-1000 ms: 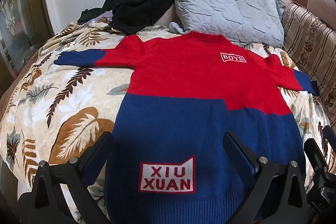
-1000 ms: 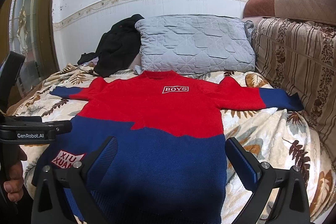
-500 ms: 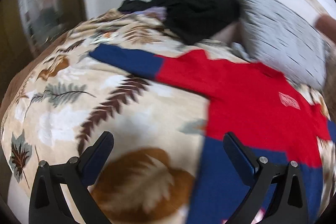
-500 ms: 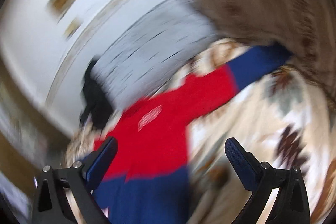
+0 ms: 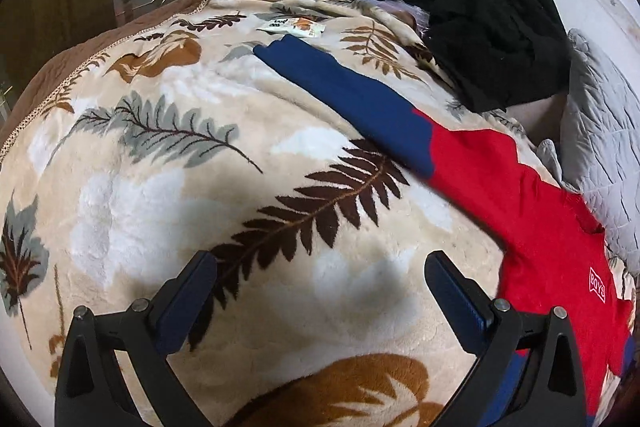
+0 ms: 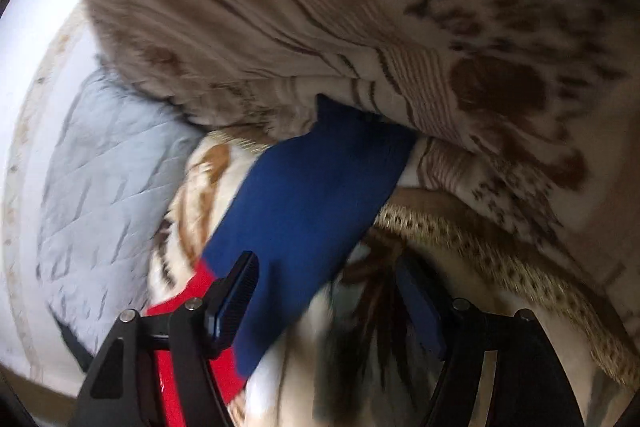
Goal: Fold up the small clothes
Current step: 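Grasp the blue cuff of the sweater sleeve with the right tool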
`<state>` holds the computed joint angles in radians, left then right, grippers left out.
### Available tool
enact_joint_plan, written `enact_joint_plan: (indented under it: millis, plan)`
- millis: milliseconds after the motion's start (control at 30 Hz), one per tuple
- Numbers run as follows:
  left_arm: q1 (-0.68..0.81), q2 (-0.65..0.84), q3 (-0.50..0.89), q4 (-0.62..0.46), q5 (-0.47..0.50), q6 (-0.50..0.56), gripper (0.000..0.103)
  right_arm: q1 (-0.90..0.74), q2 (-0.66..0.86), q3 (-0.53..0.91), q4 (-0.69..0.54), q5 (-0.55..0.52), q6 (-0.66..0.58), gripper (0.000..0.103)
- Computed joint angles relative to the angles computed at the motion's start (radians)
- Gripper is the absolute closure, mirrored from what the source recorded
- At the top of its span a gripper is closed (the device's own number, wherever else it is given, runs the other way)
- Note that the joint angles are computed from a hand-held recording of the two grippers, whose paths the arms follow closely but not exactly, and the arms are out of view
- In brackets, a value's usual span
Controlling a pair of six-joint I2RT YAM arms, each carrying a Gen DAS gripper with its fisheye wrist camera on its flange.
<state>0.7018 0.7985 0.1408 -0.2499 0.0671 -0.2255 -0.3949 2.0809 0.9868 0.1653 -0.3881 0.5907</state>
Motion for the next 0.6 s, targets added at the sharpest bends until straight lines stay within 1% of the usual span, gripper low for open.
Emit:
enact_joint_plan:
  millis: [33,67,100,133,200,233,267,333,367,433,467,500,533,567,600]
  plan:
    - [-0.011,0.012,0.000,0.004,-0.004,-0.006,0.000,0.009,0.007,0.010,0.000,0.016,0.002,0.034]
    - [-0.029,0.020,0.000,0.000,-0.014,-0.016,0.000,0.023,0.020,0.041,-0.017,0.049,-0.005,0.057]
    - [-0.030,0.033,0.004,-0.001,-0.011,-0.017,0.000,0.030,0.026,0.057,-0.031,0.069,-0.011,0.077]
    - [-0.031,0.024,0.005,-0.015,-0.007,-0.021,0.000,0.046,0.026,0.086,-0.073,0.125,-0.021,0.094]
    - [-0.007,0.002,0.011,-0.039,0.022,-0.022,0.000,0.072,-0.008,0.080,-0.071,0.190,-0.054,0.096]
    - [0.005,-0.006,0.014,-0.047,0.033,-0.021,0.000,0.097,-0.045,0.076,-0.077,0.242,-0.094,0.097]
    - [0.020,-0.021,0.019,-0.061,0.045,-0.018,0.000,0.122,-0.091,0.064,-0.074,0.271,-0.129,0.097]
    - [0.046,-0.050,0.024,-0.086,0.071,-0.012,0.000,0.182,-0.202,0.048,-0.087,0.280,-0.175,0.097]
    - [0.063,-0.062,0.026,-0.097,0.089,-0.006,0.000,0.249,-0.286,0.041,-0.097,0.297,-0.202,0.097]
    - [0.094,-0.072,0.033,-0.115,0.123,0.009,0.000,0.351,-0.389,0.040,-0.119,0.288,-0.213,0.097]
    - [0.115,-0.083,0.034,-0.127,0.141,0.019,0.000,0.447,-0.451,0.046,-0.123,0.286,-0.214,0.097]
    - [0.129,-0.091,0.035,-0.135,0.150,0.026,0.000,0.503,-0.472,0.052,-0.118,0.290,-0.208,0.097]
    - [0.144,-0.096,0.037,-0.142,0.160,0.034,0.000,0.594,-0.499,0.056,-0.100,0.280,-0.190,0.097]
    - [0.163,-0.098,0.039,-0.149,0.175,0.045,0.000,0.637,-0.499,0.061,-0.088,0.264,-0.172,0.095]
    - [0.185,-0.097,0.041,-0.155,0.194,0.056,0.000,0.687,-0.490,0.066,-0.078,0.218,-0.138,0.095]
